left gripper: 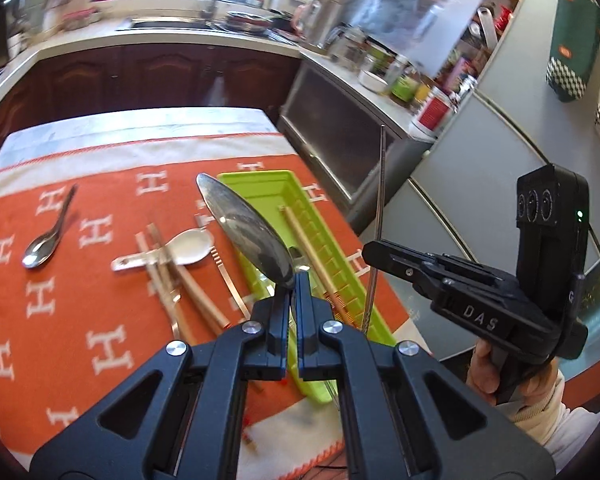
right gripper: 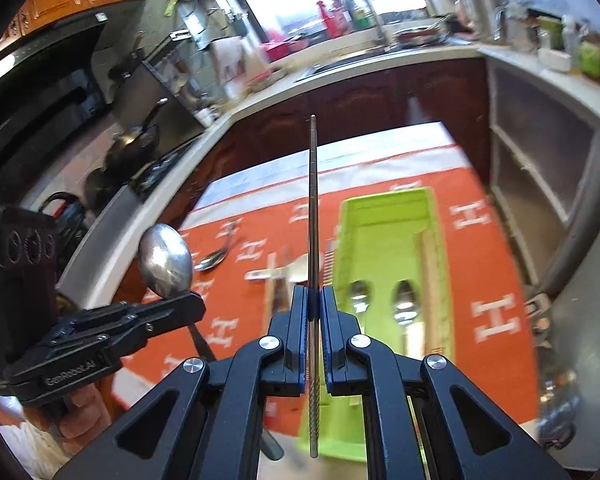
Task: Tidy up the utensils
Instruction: 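Carry chopstick and spoon over the green tray and open both tools, then withdraw both tools and lower the right tool onto a red-striped chopstick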
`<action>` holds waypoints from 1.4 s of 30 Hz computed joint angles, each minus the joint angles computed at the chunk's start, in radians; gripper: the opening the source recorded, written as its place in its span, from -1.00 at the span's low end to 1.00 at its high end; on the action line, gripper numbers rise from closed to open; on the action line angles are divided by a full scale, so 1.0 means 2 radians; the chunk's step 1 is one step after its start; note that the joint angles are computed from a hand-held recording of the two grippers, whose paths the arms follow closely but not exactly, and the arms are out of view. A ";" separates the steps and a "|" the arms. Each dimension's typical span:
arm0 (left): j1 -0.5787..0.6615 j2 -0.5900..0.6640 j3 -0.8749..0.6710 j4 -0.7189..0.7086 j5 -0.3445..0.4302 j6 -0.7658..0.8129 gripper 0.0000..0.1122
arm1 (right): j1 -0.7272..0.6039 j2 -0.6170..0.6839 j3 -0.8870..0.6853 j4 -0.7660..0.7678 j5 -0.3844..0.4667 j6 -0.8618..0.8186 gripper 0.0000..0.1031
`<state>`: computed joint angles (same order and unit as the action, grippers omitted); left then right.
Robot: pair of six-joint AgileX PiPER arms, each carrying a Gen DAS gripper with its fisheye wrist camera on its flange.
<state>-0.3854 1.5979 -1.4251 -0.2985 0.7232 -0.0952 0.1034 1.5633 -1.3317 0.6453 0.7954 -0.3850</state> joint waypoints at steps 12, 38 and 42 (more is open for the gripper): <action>-0.036 0.203 -0.189 0.052 0.079 -0.026 -0.99 | -0.005 0.083 -0.030 -0.146 -0.020 0.082 -0.88; 0.026 0.017 0.058 0.158 0.039 -0.140 -0.45 | 0.024 0.090 0.002 -0.098 -0.037 0.097 -0.35; 0.036 -0.027 0.112 0.188 0.030 -0.169 -0.34 | 0.049 0.077 0.015 -0.097 -0.037 0.094 -0.35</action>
<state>-0.3128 1.5432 -1.2002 0.0777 0.7835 -0.4339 0.2017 1.7171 -1.3008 0.4506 0.7211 -0.1973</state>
